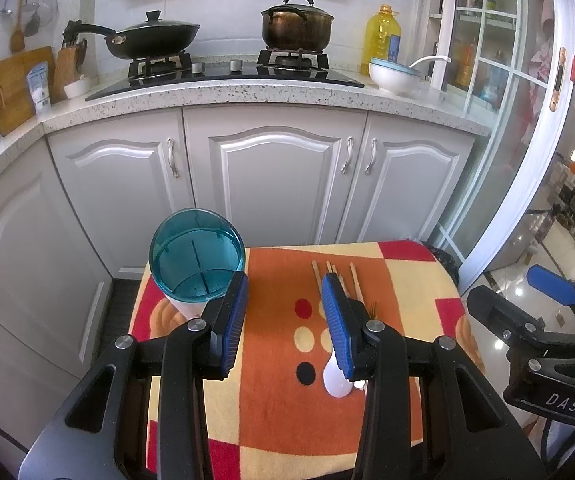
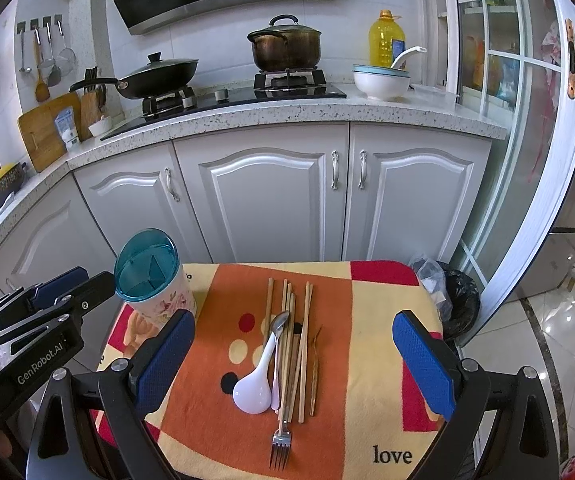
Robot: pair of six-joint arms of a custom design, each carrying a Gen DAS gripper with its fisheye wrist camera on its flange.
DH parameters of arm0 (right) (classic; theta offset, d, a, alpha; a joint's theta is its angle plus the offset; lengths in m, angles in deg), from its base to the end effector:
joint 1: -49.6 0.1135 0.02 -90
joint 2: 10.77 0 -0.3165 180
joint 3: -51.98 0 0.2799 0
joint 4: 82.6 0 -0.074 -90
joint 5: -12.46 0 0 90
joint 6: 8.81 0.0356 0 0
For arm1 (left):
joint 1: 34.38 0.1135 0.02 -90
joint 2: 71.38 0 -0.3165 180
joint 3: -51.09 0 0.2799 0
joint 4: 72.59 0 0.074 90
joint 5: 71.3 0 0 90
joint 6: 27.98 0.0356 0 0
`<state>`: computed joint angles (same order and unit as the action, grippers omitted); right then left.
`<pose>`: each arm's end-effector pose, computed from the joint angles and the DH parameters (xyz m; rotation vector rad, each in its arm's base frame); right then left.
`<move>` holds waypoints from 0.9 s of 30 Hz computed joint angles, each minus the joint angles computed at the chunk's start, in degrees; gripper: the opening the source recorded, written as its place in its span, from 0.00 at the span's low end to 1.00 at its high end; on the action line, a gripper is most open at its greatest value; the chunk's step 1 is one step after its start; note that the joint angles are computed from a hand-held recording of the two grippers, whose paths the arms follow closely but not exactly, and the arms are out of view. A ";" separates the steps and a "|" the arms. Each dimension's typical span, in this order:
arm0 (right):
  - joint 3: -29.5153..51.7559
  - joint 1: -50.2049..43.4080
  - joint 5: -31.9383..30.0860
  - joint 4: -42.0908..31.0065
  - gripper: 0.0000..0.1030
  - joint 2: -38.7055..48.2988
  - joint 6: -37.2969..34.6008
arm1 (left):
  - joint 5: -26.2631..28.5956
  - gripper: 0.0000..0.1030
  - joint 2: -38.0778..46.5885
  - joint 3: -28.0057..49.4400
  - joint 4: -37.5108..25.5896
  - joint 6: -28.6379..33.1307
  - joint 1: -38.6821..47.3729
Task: Organize utensils
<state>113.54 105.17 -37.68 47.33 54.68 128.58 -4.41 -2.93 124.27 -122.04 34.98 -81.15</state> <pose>0.1474 0.1746 0.3005 0.1031 2.2388 0.0639 0.1873 -0.1788 0.3558 0.1986 2.2738 -0.1978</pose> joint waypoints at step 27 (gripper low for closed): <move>-1.06 -0.85 -1.75 1.96 0.96 0.10 -0.48 | 0.11 0.36 1.17 0.28 -0.30 -0.26 -0.95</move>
